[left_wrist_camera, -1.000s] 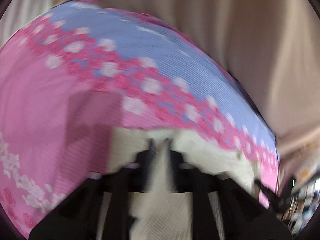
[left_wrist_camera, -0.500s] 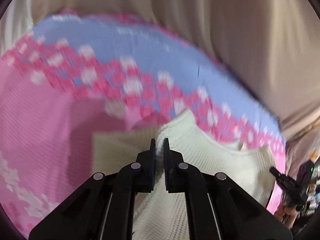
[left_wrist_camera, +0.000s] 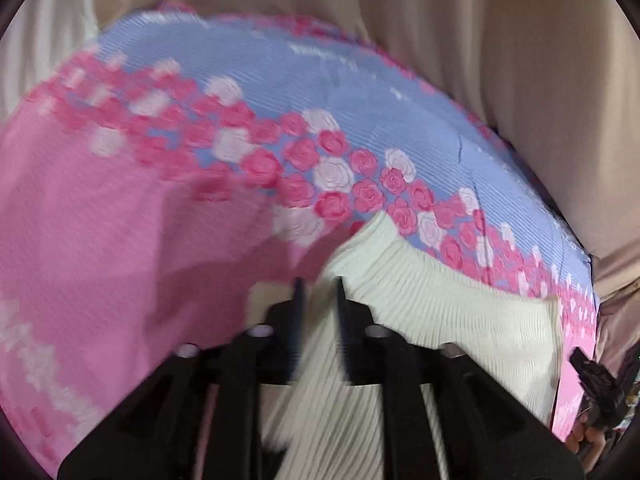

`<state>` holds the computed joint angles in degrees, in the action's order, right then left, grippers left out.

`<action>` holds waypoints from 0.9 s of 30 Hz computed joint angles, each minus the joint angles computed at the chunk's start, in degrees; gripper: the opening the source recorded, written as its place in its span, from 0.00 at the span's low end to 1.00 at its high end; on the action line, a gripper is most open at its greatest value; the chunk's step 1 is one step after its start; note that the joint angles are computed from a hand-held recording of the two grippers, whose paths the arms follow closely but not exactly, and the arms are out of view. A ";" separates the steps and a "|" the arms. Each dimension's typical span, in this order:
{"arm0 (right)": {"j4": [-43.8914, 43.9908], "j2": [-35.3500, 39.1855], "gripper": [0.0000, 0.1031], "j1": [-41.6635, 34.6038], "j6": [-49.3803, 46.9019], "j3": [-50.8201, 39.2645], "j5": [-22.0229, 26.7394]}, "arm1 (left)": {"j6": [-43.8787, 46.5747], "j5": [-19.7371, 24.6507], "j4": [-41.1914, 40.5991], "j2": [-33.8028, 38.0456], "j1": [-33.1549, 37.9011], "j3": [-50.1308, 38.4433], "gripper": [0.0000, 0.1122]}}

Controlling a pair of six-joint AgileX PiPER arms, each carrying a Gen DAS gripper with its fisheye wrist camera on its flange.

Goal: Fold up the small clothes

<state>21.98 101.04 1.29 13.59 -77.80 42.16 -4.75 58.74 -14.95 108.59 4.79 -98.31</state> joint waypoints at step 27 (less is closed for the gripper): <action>-0.81 -29.35 0.20 5.58 12.95 33.45 -6.53 | 4.49 3.72 -16.56 -28.38 10.67 38.35 0.17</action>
<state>21.17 71.69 6.87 26.53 -44.35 35.63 -0.26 62.46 -31.51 80.21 15.45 -59.96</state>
